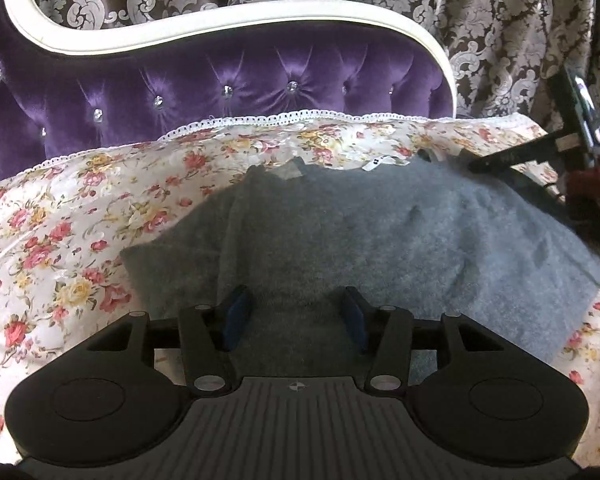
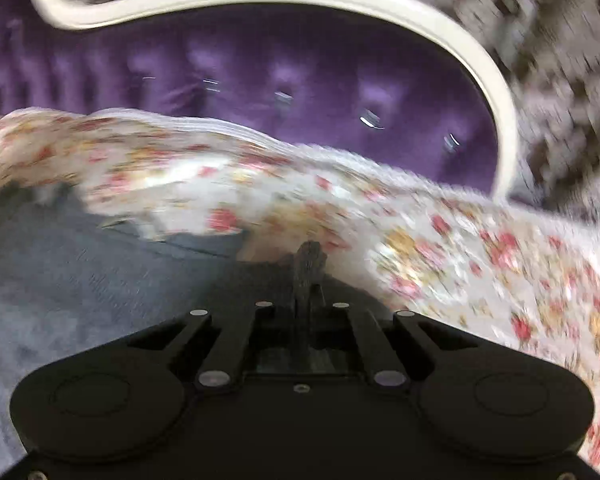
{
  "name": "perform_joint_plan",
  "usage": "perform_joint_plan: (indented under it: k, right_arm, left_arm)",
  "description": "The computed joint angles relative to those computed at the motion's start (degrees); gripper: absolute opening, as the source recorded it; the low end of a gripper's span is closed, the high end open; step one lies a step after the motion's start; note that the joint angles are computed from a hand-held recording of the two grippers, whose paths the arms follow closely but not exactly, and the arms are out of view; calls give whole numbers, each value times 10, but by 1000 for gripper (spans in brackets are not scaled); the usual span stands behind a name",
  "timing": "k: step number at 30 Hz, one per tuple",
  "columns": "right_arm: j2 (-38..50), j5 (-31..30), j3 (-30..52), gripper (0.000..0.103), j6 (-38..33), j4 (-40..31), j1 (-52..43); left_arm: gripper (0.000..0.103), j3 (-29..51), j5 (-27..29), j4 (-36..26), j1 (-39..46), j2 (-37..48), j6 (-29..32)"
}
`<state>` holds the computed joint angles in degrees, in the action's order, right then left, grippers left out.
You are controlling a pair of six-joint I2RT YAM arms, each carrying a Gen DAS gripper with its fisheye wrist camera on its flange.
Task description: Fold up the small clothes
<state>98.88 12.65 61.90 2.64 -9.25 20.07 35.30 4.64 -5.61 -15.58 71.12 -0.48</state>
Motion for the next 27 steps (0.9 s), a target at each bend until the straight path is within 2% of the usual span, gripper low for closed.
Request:
perform_joint_plan:
  k: [3, 5, 7, 8, 9, 13, 15, 16, 18, 21, 23, 24, 27]
  right_arm:
    - [17, -7, -3, 12, 2, 17, -11]
    - [20, -1, 6, 17, -3, 6, -5]
    - [4, -10, 2, 41, -6, 5, -6]
    - [-12, -10, -9, 60, -3, 10, -6]
    - [-33, -1, -25, 67, 1, 21, -4]
    - [-138, 2, -97, 68, 4, 44, 26]
    - [-189, 5, -137, 78, 6, 47, 58]
    - [-204, 8, -152, 79, 8, 48, 76]
    - [-217, 18, -174, 79, 5, 37, 114]
    - [-203, 67, -204, 79, -13, 25, 161]
    - [-225, 74, -253, 82, 0, 52, 161]
    - [-246, 73, -278, 89, 13, 68, 152]
    - [-305, 56, -301, 91, 42, 33, 125]
  left_arm:
    - [50, 4, -10, -3, -6, 4, -2]
    - [50, 8, -15, -7, -9, 8, -5]
    - [50, 11, -17, -9, -10, 11, -9]
    - [50, 11, -19, -6, -11, 13, -12]
    - [51, 10, -22, -4, -13, 14, -16]
    - [51, 7, -46, 4, -28, 17, -27]
    - [51, 8, -53, 5, -32, 18, -30]
    - [52, 8, -55, 3, -33, 18, -31]
    - [52, 9, -58, 2, -34, 18, -34]
    - [52, 11, -60, -3, -35, 19, -36]
    - [52, 15, -60, -7, -35, 21, -37]
    - [52, 16, -60, -9, -35, 21, -38]
    - [52, 20, -64, -15, -37, 23, -40]
